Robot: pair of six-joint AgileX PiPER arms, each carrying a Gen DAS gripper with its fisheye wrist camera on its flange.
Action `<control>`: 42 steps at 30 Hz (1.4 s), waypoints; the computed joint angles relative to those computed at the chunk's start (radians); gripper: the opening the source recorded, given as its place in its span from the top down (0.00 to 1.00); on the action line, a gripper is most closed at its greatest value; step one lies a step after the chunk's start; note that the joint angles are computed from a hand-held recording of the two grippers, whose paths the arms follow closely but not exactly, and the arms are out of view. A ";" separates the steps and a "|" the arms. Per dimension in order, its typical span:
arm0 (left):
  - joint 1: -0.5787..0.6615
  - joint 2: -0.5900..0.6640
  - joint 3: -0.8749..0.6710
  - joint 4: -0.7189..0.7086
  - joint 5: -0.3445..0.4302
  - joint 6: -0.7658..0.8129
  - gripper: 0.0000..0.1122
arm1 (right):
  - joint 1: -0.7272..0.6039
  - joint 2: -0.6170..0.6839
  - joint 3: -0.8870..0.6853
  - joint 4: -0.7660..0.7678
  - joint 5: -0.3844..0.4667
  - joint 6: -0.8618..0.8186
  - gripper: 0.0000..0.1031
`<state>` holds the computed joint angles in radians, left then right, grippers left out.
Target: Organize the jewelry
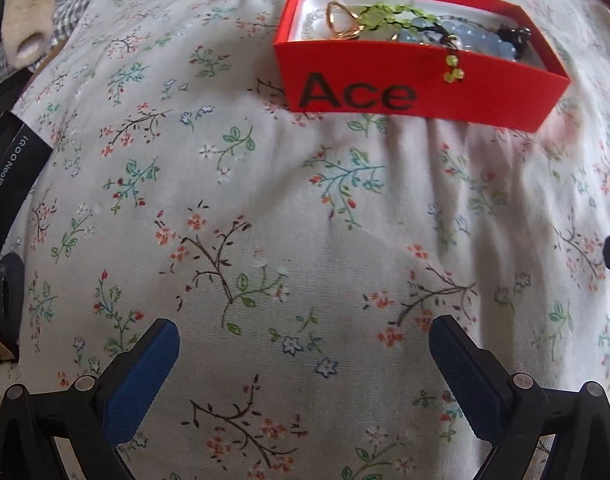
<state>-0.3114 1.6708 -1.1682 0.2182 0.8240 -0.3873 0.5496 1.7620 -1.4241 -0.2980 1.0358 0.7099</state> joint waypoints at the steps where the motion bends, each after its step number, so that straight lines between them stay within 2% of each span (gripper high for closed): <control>1: -0.002 -0.009 0.001 0.008 0.002 -0.004 0.09 | -0.004 0.001 0.002 0.007 -0.004 -0.002 0.15; 7: 0.025 -0.045 0.019 -0.015 -0.006 0.015 0.09 | -0.005 -0.005 0.021 -0.003 -0.004 -0.004 0.15; 16: 0.055 -0.027 -0.007 -0.064 -0.009 0.055 0.09 | -0.012 -0.039 0.051 0.016 -0.023 -0.006 0.15; 22: 0.038 -0.043 -0.010 -0.041 -0.014 0.064 0.09 | -0.035 -0.047 0.050 0.041 -0.017 -0.020 0.15; 30: 0.094 -0.038 -0.008 -0.113 -0.044 0.163 0.09 | -0.038 -0.050 0.033 0.053 -0.002 -0.042 0.15; 42: 0.105 -0.056 -0.003 -0.128 -0.056 0.224 0.09 | 0.014 -0.069 -0.006 0.024 0.016 -0.027 0.15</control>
